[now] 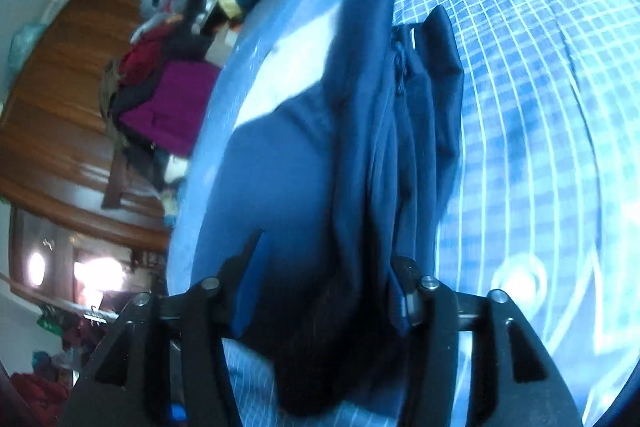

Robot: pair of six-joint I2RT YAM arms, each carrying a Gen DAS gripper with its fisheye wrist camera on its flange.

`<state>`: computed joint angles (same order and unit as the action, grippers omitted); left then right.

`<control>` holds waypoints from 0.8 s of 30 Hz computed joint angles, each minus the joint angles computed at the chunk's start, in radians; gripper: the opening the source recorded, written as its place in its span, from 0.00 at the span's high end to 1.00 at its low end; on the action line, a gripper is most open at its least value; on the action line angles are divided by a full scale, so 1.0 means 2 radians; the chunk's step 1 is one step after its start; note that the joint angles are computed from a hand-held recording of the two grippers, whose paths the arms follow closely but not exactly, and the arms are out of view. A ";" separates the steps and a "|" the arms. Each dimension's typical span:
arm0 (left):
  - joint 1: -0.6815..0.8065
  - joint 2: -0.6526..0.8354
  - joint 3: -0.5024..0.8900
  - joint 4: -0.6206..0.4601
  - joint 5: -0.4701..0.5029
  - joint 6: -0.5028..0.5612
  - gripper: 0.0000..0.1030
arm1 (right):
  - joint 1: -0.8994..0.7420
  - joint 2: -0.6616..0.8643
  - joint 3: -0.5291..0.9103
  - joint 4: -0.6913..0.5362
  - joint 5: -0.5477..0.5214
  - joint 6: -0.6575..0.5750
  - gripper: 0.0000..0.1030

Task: Fold small clothes

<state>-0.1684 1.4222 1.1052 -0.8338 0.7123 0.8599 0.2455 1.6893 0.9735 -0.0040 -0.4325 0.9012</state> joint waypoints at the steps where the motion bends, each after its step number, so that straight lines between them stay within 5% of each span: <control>1: 0.032 -0.018 -0.014 -0.001 0.008 0.006 0.38 | 0.011 -0.017 -0.011 -0.005 0.007 0.003 0.42; 7: 0.126 -0.008 -0.035 0.079 -0.029 -0.053 0.38 | 0.075 -0.056 -0.031 -0.045 0.049 0.010 0.30; 17: 0.027 0.096 0.002 0.192 -0.140 -0.091 0.38 | 0.117 -0.084 -0.094 0.014 0.132 0.061 0.28; 18: 0.020 0.105 0.012 0.197 -0.146 -0.094 0.40 | 0.121 -0.081 -0.091 0.012 0.139 0.059 0.31; 21: 0.049 0.074 -0.002 0.216 -0.129 -0.075 0.64 | 0.123 -0.066 -0.081 0.013 0.142 0.054 0.86; 23: 0.073 0.040 -0.017 0.257 -0.126 -0.076 0.69 | 0.109 -0.101 -0.129 0.075 0.132 0.077 0.94; 24: 0.082 0.041 -0.015 0.265 -0.117 -0.066 0.60 | 0.097 -0.128 -0.163 0.100 0.129 0.090 0.95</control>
<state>-0.0047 1.5037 1.0752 -0.3038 0.4774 0.7289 0.4405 1.4323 0.6475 0.1966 -0.1750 1.0805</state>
